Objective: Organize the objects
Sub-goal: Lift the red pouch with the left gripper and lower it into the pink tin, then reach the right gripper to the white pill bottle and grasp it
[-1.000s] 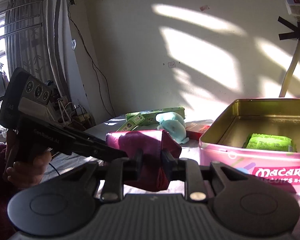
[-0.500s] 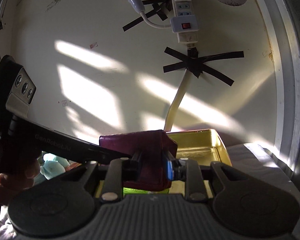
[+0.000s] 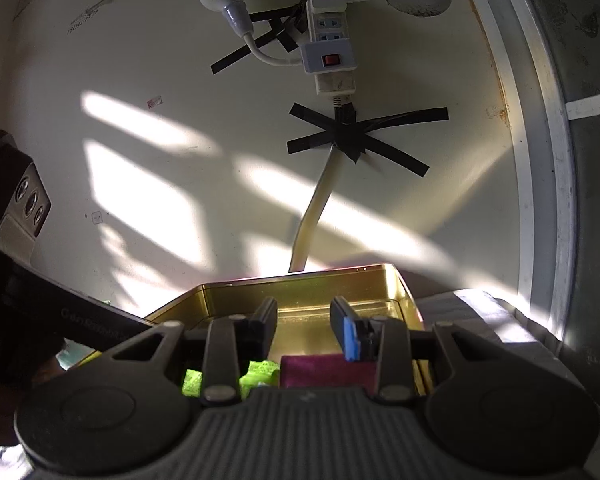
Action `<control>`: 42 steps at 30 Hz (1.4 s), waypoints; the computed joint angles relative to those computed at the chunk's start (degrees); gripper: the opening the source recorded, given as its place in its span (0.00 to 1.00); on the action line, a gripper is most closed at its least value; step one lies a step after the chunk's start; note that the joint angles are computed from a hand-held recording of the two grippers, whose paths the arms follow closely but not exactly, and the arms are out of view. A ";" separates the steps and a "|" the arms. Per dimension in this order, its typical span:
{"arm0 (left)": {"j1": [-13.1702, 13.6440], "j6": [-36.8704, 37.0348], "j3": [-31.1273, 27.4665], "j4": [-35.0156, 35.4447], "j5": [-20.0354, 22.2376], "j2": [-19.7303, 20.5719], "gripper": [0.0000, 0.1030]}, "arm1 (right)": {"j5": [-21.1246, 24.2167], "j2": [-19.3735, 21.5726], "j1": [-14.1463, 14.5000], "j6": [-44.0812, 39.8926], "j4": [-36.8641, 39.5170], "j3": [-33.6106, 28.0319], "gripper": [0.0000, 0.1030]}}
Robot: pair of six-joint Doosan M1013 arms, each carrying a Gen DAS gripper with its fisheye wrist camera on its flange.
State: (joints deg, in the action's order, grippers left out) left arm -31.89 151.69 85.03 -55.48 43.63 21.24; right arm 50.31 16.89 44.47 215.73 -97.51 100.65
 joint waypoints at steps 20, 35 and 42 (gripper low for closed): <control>14.07 4.58 19.82 -1.23 -5.51 -10.26 0.53 | -21.33 6.15 5.88 -27.70 16.98 -9.84 0.34; 21.48 8.78 19.00 -13.13 -15.26 -9.85 0.73 | -24.20 14.62 5.48 -68.17 55.44 -24.25 0.46; 22.72 8.34 13.37 -14.88 -9.91 -5.57 0.79 | -23.09 18.86 4.65 -73.38 60.66 -31.19 0.53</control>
State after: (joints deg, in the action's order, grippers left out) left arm -9.17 160.03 98.40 -70.36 33.72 15.67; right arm 27.22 35.75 49.12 142.35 -36.85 69.46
